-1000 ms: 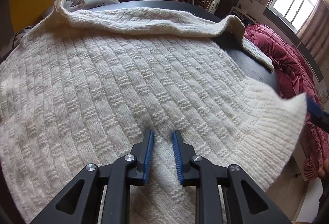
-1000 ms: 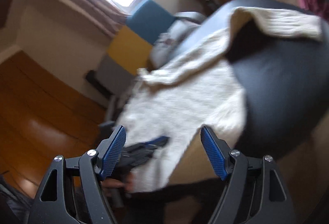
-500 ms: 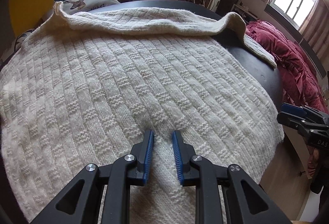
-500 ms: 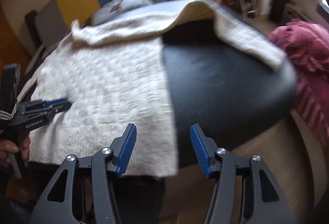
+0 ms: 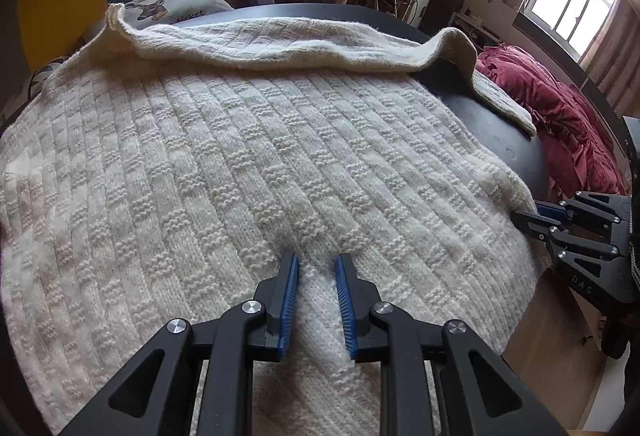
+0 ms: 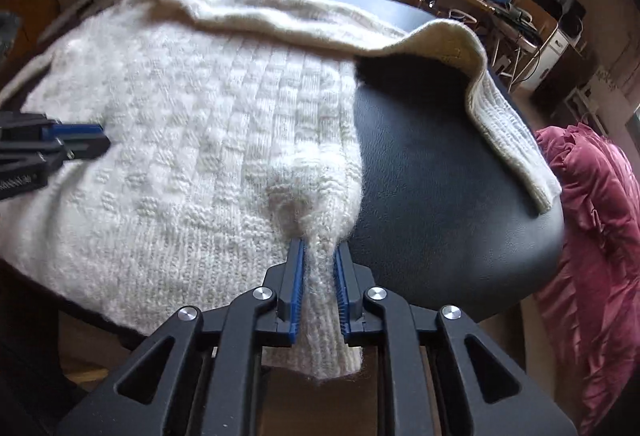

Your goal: Fold clothes

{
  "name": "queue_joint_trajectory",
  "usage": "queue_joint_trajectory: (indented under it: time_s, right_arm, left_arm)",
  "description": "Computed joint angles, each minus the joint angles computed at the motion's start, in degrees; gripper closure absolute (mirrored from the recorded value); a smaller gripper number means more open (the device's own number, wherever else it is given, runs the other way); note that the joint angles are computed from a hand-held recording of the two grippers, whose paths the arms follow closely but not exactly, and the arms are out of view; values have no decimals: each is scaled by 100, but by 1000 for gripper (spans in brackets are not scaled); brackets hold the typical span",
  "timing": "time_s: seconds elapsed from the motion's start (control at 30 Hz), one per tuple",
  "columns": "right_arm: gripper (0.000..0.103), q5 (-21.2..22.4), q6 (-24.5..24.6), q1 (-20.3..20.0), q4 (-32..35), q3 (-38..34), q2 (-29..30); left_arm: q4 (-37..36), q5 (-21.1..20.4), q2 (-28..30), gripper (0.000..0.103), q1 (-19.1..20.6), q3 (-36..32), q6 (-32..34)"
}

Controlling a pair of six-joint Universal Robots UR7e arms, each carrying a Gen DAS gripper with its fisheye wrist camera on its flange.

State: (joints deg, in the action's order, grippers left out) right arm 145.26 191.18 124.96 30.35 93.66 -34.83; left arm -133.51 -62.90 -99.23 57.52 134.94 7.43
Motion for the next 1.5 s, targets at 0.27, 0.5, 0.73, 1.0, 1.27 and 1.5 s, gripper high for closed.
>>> queue_joint_trajectory:
  time_s: [0.27,0.5,0.73,1.0,1.27,1.5]
  right_arm:
    - [86,-44,207,-42,212,-93,42]
    - [86,-85,277,-66,359,-134,34]
    - [90,-17,149,-54,551,-324,82]
    - [95,71,653,-210,346,58,-200]
    - [94,-20,-556,180,-614,-60,-591]
    - [94,-1191,-942,-239,-238,-653,-46]
  left_arm:
    - [27,-66,-20,82,33,-18,-38]
    - [64,-112,-6,82,110,-84,75]
    - [53,-51,-10,82,84,-73,146]
    - [-27,18,-52,82,2,29,163]
    - [-17,71,-89,82,-118,132,-27]
    - [-14,108,-99,82,-53,97,102]
